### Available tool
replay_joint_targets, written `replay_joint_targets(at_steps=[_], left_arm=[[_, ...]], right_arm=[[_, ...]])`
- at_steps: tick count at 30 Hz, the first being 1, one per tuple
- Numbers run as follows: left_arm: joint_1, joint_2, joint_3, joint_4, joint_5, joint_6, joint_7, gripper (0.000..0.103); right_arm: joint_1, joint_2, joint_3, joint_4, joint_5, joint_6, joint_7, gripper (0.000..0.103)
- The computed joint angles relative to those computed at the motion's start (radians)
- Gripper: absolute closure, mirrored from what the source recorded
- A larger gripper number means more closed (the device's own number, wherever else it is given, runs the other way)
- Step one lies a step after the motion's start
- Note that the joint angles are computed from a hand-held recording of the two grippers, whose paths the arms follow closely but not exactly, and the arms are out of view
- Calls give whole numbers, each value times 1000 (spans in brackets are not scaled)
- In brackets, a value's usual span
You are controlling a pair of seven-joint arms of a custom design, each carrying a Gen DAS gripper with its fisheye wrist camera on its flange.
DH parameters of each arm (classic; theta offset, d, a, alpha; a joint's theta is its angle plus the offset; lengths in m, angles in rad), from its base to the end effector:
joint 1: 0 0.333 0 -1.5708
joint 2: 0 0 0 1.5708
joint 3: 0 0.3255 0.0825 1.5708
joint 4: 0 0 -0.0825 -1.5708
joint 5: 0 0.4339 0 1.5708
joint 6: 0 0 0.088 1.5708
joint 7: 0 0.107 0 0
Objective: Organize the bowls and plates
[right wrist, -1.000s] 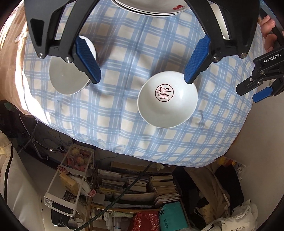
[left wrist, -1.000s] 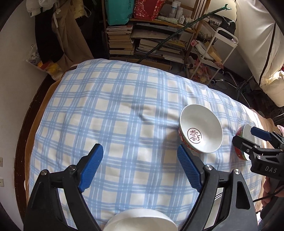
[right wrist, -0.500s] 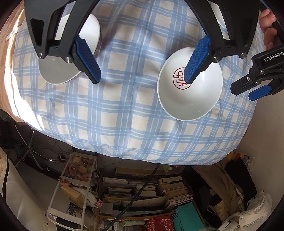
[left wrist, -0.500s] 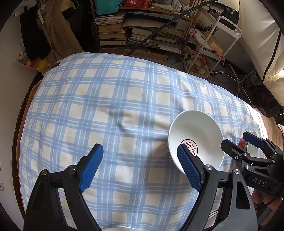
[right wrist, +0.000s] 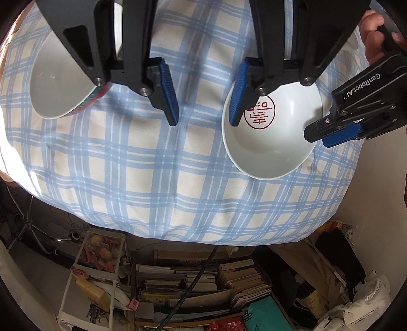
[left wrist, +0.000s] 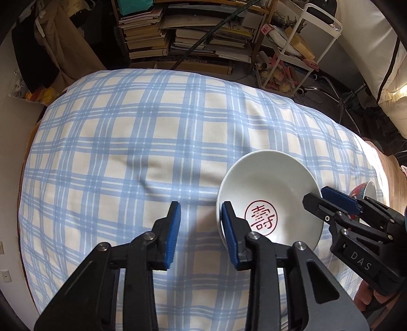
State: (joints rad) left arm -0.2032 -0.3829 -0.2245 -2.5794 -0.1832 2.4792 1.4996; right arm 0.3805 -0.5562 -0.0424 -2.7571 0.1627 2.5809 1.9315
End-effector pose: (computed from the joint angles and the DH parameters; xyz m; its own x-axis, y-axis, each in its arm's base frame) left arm 0.4287 -0.1923 0.3960 -0.2318 -0.9692 0.0835 -0.9425 0.2025 -0.2657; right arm 0.3955 0.1374 0.3968 -0.0970 -0.9581 -0.2695 -0.9436 0.1746 -0.2813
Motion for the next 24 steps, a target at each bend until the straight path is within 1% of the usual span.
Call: replay_joint_targets(at_steps=[1, 2, 4, 5, 7, 9, 12, 14, 15, 18, 23, 24], left_arm=[[-8, 3, 12, 2, -24, -3, 12, 80], [-14, 5, 20, 4, -44, -4, 22, 82], [-19, 10, 23, 5, -66, 1, 36, 93], [-17, 8, 15, 2, -58, 7, 36, 94], [-10, 3, -6, -8, -26, 23, 21, 96], [-9, 2, -12, -14, -16, 32, 3, 96], [-16, -3, -2, -26, -33, 42, -2, 96], [-15, -9, -5, -35, -26, 46, -6, 96], [-14, -14, -7, -40, -22, 49, -9, 96], [-13, -27, -3, -50, -27, 39, -25, 95], [-29, -62, 16, -68, -62, 13, -1, 95], [-31, -72, 15, -74, -66, 12, 3, 95]], right_arm=[[10, 6, -11, -1, 16, 10, -9, 69], [22, 11, -22, -1, 37, 19, -20, 72], [51, 26, -50, -1, 97, 39, -41, 82], [67, 34, -66, 1, 133, 48, -56, 83], [70, 47, -62, 5, 164, 53, -57, 85], [70, 62, -55, 15, 178, 45, -62, 85], [91, 79, -61, 19, 233, 44, -91, 87], [78, 72, -31, 7, 228, 65, -70, 87], [77, 65, -25, -1, 229, 77, -62, 87], [94, 39, -38, -21, 252, 101, -59, 87], [117, -8, -72, -37, 279, 86, -79, 88], [113, -18, -66, -42, 275, 82, -74, 88]])
